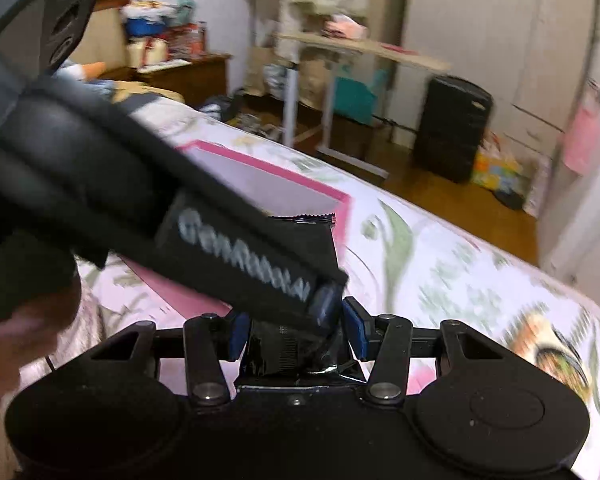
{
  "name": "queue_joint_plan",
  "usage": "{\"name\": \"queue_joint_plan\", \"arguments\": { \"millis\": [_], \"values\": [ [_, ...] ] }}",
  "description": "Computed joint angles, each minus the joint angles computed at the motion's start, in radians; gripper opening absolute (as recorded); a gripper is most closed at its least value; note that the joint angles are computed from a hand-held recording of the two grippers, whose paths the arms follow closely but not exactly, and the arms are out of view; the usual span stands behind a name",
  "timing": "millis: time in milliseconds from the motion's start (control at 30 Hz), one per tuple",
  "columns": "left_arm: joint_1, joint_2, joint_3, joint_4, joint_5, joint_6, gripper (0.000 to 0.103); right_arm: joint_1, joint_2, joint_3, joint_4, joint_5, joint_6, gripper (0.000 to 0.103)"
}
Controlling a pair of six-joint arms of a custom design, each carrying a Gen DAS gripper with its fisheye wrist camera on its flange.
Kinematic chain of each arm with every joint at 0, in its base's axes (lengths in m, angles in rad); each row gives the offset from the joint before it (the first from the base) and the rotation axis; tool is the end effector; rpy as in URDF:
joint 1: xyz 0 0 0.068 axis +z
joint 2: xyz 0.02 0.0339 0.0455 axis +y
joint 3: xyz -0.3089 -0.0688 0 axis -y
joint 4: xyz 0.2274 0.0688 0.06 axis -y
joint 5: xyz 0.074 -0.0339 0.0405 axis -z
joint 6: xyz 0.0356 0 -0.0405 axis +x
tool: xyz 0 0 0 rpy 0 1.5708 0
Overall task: Organize snacks
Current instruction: 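Lift the black bar with both grippers and carry it over the pink box, then open both grippers to drop the black bar into the pink box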
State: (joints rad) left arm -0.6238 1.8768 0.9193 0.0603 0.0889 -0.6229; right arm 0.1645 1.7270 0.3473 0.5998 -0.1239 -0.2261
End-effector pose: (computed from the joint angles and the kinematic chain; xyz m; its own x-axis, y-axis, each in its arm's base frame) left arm 0.2914 -0.2136 0.1711 -0.8809 -0.0820 -0.4662 0.1390 0.8967 -0.4203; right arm 0.2438 0.0449 0.1299 -0.6202 -0.3285 -0.7124 -0.3984 0.9142 -0.0747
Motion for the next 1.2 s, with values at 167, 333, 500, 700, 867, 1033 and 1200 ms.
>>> {"name": "queue_joint_plan", "arguments": {
  "millis": [167,333,500,700,867,1033,1200],
  "values": [
    [0.107,-0.021,-0.026,-0.015,0.003,0.066,0.050,0.053,0.111,0.089,0.048,-0.061,-0.017,0.054],
    [0.211,0.015,-0.025,0.001,-0.004,0.118,0.050,0.089,0.249,0.284,-0.032,-0.115,-0.104,0.054],
    [0.291,0.110,0.021,0.000,0.050,0.155,0.048,0.123,0.353,0.445,-0.156,-0.110,-0.191,0.054],
    [0.330,0.213,0.084,-0.011,0.082,0.158,0.047,0.134,0.449,0.589,-0.263,-0.113,-0.268,0.054],
    [0.316,0.223,0.106,-0.017,0.079,0.187,0.051,0.142,0.471,0.570,-0.177,-0.040,-0.298,0.065],
    [0.279,0.193,0.094,-0.021,0.037,0.214,0.052,0.107,0.425,0.475,-0.095,-0.064,-0.214,0.066],
    [0.242,0.130,0.068,-0.046,0.043,0.228,0.053,0.059,0.335,0.367,-0.051,-0.081,-0.140,0.069]
  ]
}}
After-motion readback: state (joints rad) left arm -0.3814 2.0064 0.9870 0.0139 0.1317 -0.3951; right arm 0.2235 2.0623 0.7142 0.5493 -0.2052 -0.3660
